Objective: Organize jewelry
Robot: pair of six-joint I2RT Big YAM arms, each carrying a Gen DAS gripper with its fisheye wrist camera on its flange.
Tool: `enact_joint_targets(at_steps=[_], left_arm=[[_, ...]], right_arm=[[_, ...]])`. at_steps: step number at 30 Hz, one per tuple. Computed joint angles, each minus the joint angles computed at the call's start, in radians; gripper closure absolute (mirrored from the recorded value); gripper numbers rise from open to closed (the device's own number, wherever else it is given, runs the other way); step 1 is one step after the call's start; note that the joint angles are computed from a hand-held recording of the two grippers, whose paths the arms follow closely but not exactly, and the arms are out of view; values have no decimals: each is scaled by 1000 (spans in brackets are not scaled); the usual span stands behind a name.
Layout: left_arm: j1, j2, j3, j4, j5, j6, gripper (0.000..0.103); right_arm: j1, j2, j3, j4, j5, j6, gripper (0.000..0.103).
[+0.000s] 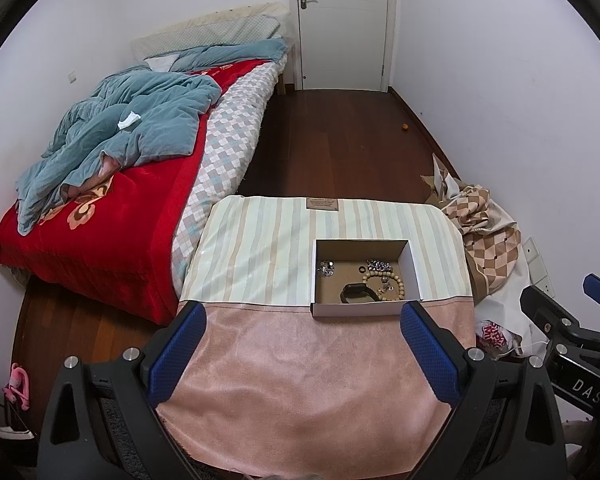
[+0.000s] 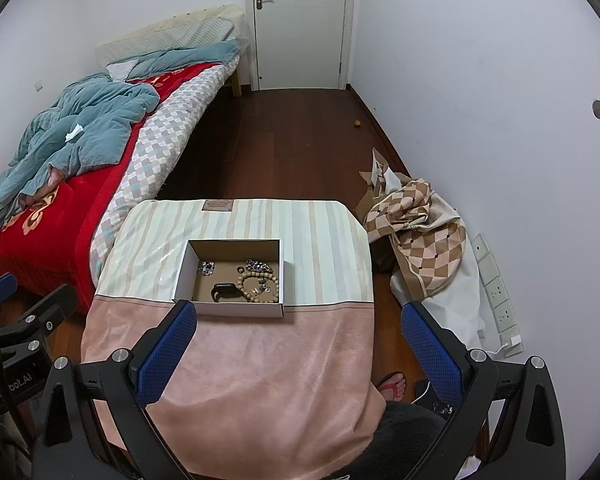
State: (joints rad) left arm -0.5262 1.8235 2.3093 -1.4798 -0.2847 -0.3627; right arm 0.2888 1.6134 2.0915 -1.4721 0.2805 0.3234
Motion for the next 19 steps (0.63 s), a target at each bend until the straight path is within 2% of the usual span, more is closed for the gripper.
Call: enact_joint_targets(at_steps=[13,19], left_arm=[[-2,0,-1,3,-2,-4,4],[0,-27,-49,42,9,-6,4]], right_arm=[[-3,-4,-6,3,-1,-4,0],[-3,-7,-9,2,-2,-3,0]])
